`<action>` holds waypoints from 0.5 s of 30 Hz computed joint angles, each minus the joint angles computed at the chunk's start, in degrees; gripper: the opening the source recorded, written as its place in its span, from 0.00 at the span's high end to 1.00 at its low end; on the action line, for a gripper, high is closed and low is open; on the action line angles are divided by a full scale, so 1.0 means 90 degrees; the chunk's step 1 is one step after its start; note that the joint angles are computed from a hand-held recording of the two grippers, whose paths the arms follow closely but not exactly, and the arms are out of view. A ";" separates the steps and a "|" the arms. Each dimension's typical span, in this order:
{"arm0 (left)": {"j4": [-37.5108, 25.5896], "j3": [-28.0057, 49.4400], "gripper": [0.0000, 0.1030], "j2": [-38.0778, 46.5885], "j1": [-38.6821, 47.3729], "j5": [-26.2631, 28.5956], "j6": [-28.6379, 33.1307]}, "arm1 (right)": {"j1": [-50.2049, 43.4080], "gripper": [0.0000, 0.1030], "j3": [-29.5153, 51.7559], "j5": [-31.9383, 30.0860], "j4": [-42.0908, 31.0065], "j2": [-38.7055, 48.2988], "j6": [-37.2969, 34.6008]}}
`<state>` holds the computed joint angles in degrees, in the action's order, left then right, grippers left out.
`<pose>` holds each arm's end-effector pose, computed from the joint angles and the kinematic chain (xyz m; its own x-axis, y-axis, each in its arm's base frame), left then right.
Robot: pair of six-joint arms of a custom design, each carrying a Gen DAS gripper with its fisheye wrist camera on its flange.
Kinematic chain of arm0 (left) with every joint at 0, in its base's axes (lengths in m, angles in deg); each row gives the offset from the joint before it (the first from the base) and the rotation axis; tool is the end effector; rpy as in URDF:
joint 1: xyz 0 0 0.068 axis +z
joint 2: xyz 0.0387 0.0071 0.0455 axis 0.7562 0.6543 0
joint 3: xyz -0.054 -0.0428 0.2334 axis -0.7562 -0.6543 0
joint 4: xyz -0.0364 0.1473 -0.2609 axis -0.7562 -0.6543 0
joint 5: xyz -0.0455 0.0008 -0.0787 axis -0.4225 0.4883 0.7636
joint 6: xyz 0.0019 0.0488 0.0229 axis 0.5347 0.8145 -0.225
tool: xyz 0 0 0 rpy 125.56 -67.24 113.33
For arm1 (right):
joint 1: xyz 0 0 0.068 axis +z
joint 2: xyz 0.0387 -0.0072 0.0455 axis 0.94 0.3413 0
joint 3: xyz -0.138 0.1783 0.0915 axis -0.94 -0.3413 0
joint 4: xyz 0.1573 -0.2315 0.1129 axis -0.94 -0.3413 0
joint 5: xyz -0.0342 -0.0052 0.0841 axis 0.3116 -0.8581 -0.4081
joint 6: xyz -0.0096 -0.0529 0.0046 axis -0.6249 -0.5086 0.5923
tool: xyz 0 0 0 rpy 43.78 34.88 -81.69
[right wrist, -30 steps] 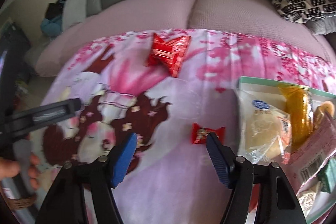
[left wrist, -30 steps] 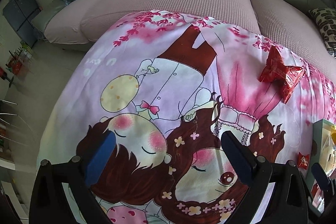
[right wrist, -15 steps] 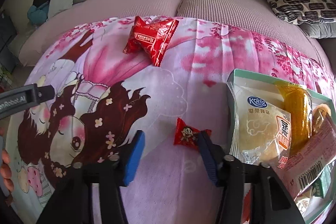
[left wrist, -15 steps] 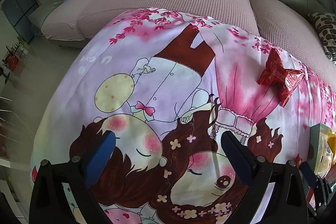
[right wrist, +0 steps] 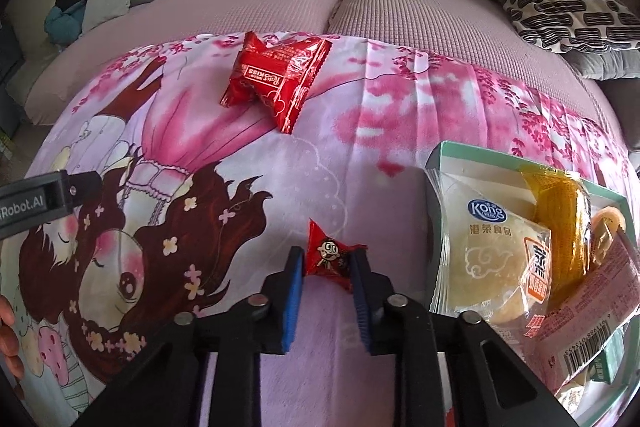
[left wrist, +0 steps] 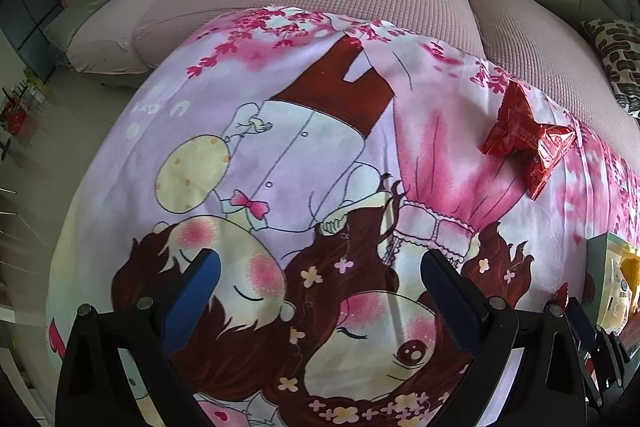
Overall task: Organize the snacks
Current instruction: 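Grasp the small red candy with the right gripper while the left gripper approaches the red Kiss packet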
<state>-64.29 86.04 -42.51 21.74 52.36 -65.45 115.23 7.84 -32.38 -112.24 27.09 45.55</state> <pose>0.1605 -0.0713 0.2358 -0.8666 -0.3234 -0.3801 -0.3573 0.9338 0.0202 0.1544 0.1405 0.2115 -0.8541 -0.1662 -0.4928 -0.1802 0.9834 -0.0195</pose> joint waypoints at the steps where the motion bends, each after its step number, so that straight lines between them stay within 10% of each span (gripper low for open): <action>1: 0.0020 -0.0001 0.03 0.0018 -0.0015 0.0010 0.0000 | -0.0002 0.77 0.0005 0.0000 0.0010 0.0002 -0.0007; 15: 0.0236 0.0144 0.03 0.0151 -0.0138 0.0066 -0.0033 | 0.0454 0.81 0.0276 0.0199 -0.0100 -0.0624 0.0031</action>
